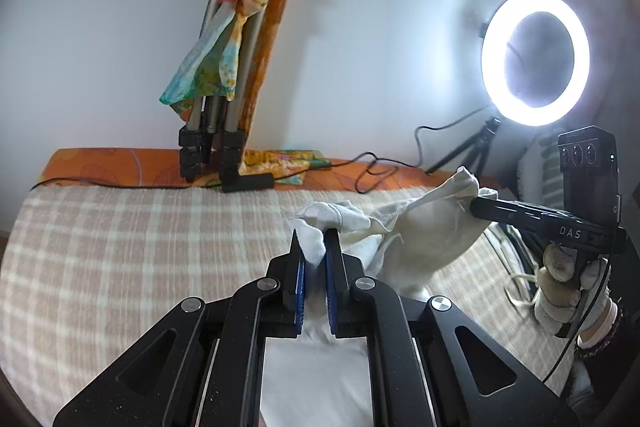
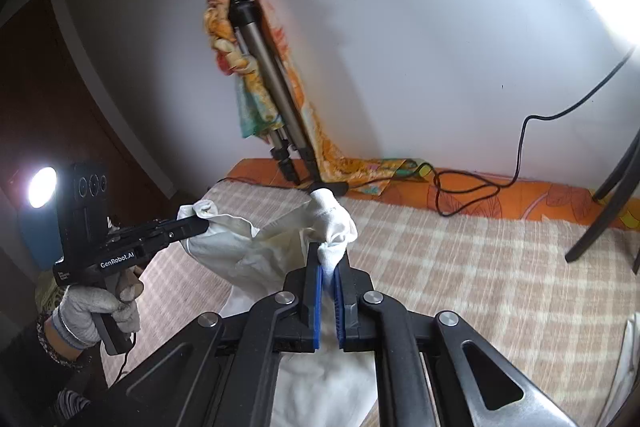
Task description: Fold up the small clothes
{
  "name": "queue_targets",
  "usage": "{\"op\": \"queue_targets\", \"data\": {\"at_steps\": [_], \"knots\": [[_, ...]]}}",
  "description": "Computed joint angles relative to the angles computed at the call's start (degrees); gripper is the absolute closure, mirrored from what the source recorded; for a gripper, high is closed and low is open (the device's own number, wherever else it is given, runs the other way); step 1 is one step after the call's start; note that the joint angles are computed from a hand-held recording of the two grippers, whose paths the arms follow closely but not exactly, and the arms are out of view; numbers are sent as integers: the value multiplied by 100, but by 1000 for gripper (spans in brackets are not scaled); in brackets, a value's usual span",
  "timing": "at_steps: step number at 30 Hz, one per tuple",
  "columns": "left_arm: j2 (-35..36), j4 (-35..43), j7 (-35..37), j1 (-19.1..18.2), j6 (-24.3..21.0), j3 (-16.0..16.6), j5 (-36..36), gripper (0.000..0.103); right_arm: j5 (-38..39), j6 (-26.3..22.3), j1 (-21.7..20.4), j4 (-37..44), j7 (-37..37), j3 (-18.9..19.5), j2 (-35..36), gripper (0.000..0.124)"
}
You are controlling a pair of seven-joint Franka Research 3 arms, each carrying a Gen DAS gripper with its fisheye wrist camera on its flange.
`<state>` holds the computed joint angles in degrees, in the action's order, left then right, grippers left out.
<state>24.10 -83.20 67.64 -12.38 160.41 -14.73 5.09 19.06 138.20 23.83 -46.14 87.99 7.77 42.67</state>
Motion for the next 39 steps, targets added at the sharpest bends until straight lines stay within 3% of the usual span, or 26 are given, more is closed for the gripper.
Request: {"op": "queue_targets", "data": {"at_steps": [8, 15, 24, 26, 34, 39], "knots": [[-1185, -1714, -282, 2, 706, -118, -163, 96, 611, 1152, -102, -3236, -422, 229, -2050, 121], [-1962, -2809, -134, -59, 868, -214, -652, 96, 472, 1627, 195, -4872, -425, 209, -3120, 121], [-2542, -3835, 454, -431, 973, -53, -1254, 96, 471, 2040, 355, -6147, -386, 239, -3800, 121], [-2584, -3952, 742, -524, 963, -13, -1442, 96, 244, 2118, 400, -6349, -373, 232, -3898, 121], [-2882, -4368, 717, -678, 712, 48, -912, 90, -1432, 2404, 527, -7083, 320, 178, -4144, 118], [-3441, -4895, 848, -876, 638, 201, -1234, 90, -1667, 2670, 490, -7725, 141, 263, -4658, 113]]}}
